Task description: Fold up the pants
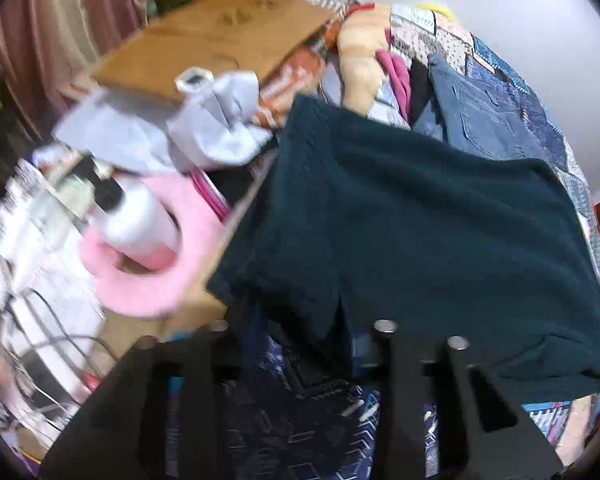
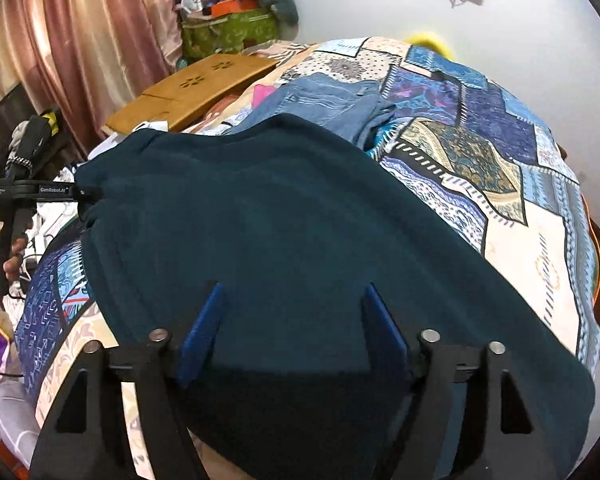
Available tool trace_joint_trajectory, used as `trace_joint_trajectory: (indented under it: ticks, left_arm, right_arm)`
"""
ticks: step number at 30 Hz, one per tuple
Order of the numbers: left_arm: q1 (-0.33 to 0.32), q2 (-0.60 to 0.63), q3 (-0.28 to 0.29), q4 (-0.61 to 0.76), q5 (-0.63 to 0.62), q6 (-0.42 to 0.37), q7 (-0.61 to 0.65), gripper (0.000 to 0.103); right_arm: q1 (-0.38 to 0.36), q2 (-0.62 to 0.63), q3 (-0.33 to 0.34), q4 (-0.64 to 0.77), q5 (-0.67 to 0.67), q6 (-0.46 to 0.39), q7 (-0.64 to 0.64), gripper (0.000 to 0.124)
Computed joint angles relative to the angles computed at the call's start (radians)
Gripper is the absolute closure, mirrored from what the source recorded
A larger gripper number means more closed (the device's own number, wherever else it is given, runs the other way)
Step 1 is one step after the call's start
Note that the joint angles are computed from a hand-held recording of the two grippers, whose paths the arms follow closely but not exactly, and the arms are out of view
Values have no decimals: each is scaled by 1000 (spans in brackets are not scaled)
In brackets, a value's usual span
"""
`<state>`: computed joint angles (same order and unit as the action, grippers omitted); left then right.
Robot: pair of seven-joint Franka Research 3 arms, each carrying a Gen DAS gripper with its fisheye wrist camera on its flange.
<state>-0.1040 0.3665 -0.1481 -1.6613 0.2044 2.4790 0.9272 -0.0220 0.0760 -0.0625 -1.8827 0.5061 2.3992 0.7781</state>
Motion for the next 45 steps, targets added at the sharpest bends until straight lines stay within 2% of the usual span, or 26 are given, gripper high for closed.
trace_joint_trajectory:
  ticks: [3, 5, 7, 9, 12, 15, 20, 22, 27, 32, 35, 39, 45]
  left_arm:
    - [-48, -33, 49, -17, 142, 26, -83, 79]
    - [-63, -68, 70, -39, 236, 54, -137, 79]
    - [-33, -88, 56, -59, 219, 88, -129, 79]
    - [7, -81, 27, -61, 135, 98, -73, 78]
    - [33, -38, -2, -51, 55, 44, 24, 76]
    - [31, -1, -12, -43, 16, -9, 75, 66]
    - [24, -57, -8, -109, 16, 33, 98, 49]
    - [5, -80, 6, -115, 59, 22, 79, 36]
    - [-30, -120, 20, -107, 162, 15, 9, 18]
    - [-35, -80, -14, -12, 109, 13, 51, 14]
    - [-63, -31, -23, 66, 109, -2, 68, 12]
    - [-106, 69, -43, 220, 84, -64, 115, 11]
    - [-208, 282, -45, 556, 68, -227, 194, 11]
  right_arm:
    - [-12, 10, -5, 12, 42, -37, 12, 54]
    - [-18, 21, -7, 27, 59, -61, 24, 53]
    - [-19, 14, -5, 16, 62, -57, 24, 52]
    - [-17, 6, -3, 6, 56, -48, 21, 52]
    - [-18, -2, -6, 9, 48, -68, 36, 52]
    - [-22, -4, -12, 15, 41, -60, 60, 52]
    - [-36, 5, -26, 18, 7, -43, 135, 52]
    - [-48, 1, -33, -1, 14, -46, 152, 51]
    - [-79, -44, -52, -52, 48, -48, 177, 46]
    - [-119, -84, -87, -109, -2, -26, 244, 45]
    - [-144, -110, -103, -147, -49, -3, 289, 45]
    - [-184, -157, -134, -191, -53, 16, 281, 45]
    - [-241, -190, -178, -198, -16, 29, 263, 45]
